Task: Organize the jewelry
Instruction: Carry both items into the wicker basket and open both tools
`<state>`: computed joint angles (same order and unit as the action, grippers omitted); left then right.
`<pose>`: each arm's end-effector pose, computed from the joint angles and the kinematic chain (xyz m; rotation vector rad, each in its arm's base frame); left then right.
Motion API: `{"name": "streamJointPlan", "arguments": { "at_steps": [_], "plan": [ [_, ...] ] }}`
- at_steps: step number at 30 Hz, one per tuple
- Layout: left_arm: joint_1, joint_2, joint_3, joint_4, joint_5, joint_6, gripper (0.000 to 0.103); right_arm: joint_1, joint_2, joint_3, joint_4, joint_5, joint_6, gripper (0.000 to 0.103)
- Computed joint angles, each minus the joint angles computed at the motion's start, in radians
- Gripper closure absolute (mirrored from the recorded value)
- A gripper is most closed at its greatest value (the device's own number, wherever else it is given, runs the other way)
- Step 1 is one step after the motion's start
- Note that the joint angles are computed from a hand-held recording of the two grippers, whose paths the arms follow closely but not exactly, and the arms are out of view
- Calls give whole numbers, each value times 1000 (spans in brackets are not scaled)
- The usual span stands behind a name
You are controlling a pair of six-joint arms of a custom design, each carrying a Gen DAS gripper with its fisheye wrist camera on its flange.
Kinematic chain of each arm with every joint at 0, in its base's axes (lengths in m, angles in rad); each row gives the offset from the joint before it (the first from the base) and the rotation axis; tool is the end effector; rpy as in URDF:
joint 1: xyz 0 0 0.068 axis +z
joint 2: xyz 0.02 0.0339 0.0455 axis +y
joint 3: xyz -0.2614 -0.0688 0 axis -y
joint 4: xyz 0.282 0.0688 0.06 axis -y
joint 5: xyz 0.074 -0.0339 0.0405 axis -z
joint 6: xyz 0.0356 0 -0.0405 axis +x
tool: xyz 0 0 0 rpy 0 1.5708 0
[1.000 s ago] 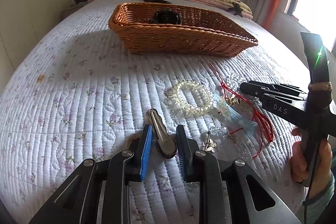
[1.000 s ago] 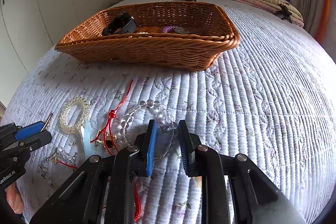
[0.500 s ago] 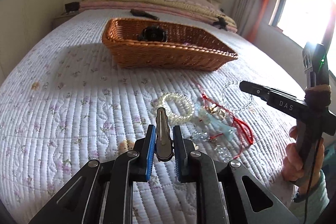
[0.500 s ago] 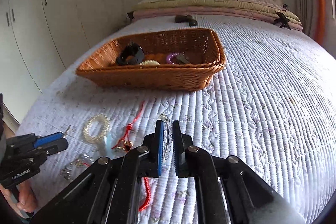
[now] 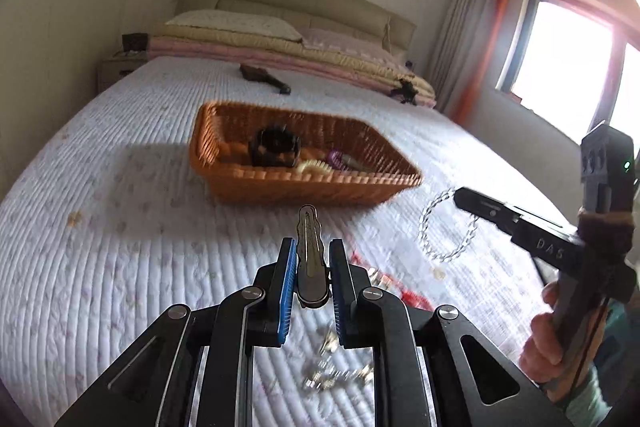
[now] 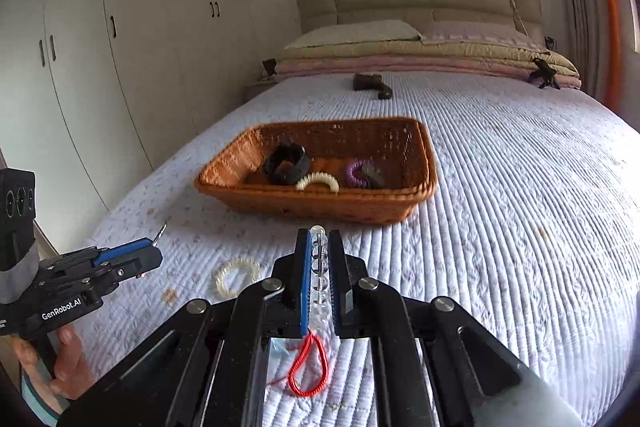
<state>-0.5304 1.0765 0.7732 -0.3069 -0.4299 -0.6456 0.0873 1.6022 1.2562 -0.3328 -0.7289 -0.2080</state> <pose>0.2406 -0.1239 0.2557 -0.3617 2.0961 -0.2268 0.3885 0.0578 0.2724 -0.6915 2.0315 0.7430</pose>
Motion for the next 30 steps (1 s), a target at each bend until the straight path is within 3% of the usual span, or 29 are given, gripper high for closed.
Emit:
{"name": "streamJointPlan", "arguments": {
  "at_steps": [6, 9, 14, 18, 30],
  "plan": [
    [137, 165, 194, 47, 123, 94, 86, 45, 130, 223, -19, 60, 69, 93],
    [203, 303, 307, 102, 192, 119, 86, 78, 267, 392, -59, 103, 103, 93],
    [271, 550, 499, 93, 251, 118, 86, 104, 534, 724, -181, 111, 157, 93],
    [295, 675, 598, 79, 284, 128, 86, 112, 672, 890, -243, 112, 174, 93],
    [301, 787, 666, 37, 309, 124, 86, 134, 769, 965, -299, 117, 146, 93]
  ]
}}
